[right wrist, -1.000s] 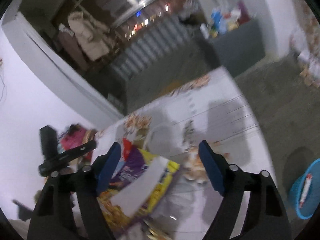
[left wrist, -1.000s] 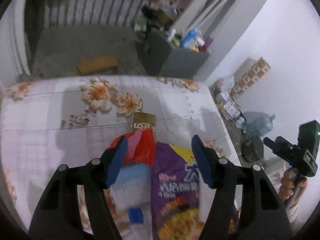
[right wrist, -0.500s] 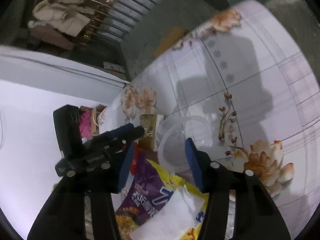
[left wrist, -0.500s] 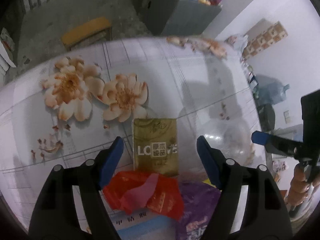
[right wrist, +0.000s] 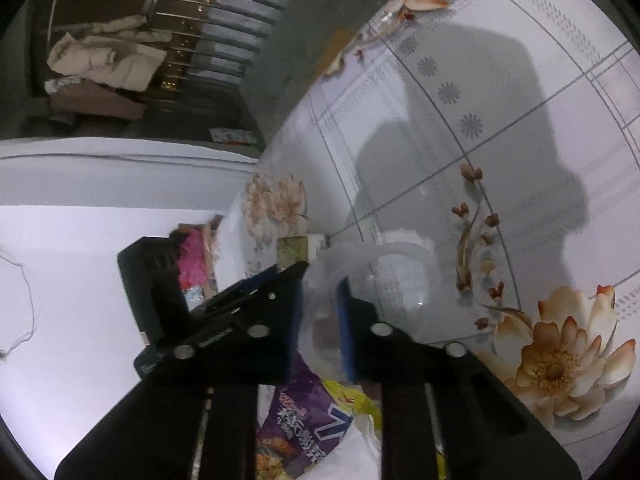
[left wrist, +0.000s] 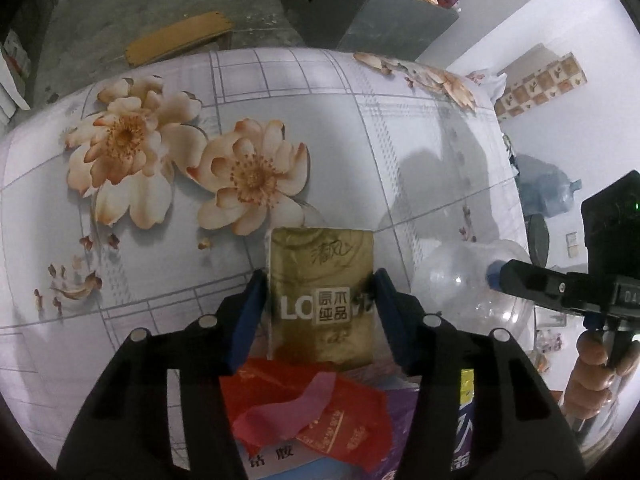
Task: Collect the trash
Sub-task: 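Grasp the gold tissue pack with the left gripper while the right gripper grasps the clear plastic cup, then drop the tissue pack and cup into the blue wastebasket with both grippers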
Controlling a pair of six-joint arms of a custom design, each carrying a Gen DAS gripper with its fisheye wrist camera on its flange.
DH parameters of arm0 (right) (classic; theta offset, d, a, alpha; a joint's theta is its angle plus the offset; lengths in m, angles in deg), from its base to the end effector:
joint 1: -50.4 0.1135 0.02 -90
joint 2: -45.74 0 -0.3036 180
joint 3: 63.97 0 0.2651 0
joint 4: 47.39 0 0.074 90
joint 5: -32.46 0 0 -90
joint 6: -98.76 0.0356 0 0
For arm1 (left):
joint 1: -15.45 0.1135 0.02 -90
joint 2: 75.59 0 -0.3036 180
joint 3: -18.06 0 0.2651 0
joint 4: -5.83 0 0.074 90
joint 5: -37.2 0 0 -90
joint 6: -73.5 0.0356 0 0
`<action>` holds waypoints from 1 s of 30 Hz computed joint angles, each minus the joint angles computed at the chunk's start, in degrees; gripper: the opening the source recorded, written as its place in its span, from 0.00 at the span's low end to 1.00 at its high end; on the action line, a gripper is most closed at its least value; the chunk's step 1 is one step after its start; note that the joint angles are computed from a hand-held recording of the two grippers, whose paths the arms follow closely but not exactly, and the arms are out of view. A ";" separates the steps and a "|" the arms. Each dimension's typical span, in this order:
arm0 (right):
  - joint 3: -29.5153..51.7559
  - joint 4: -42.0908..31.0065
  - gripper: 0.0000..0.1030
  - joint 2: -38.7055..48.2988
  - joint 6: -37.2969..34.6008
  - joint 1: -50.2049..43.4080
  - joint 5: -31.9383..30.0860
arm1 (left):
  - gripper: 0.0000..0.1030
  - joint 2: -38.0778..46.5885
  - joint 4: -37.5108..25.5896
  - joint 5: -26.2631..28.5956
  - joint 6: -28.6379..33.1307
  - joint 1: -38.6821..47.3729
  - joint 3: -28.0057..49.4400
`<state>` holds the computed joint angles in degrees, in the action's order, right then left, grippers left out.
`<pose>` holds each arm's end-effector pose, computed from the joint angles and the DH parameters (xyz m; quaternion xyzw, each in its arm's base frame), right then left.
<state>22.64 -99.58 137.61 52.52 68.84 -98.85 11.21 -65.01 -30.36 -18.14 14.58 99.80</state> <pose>0.3228 0.1324 0.3077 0.1004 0.8981 0.4254 0.0496 0.2929 -0.0180 0.2896 0.0173 0.9736 -0.1957 0.1161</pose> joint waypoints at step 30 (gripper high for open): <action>2.75 -21.63 0.06 -30.26 -17.73 -29.00 -15.35 | 0.46 -19.18 -5.85 -7.12 -11.95 -19.62 17.74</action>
<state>25.40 -121.21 107.36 34.78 39.85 -114.20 -7.97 -70.86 -37.48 -30.09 -5.04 117.54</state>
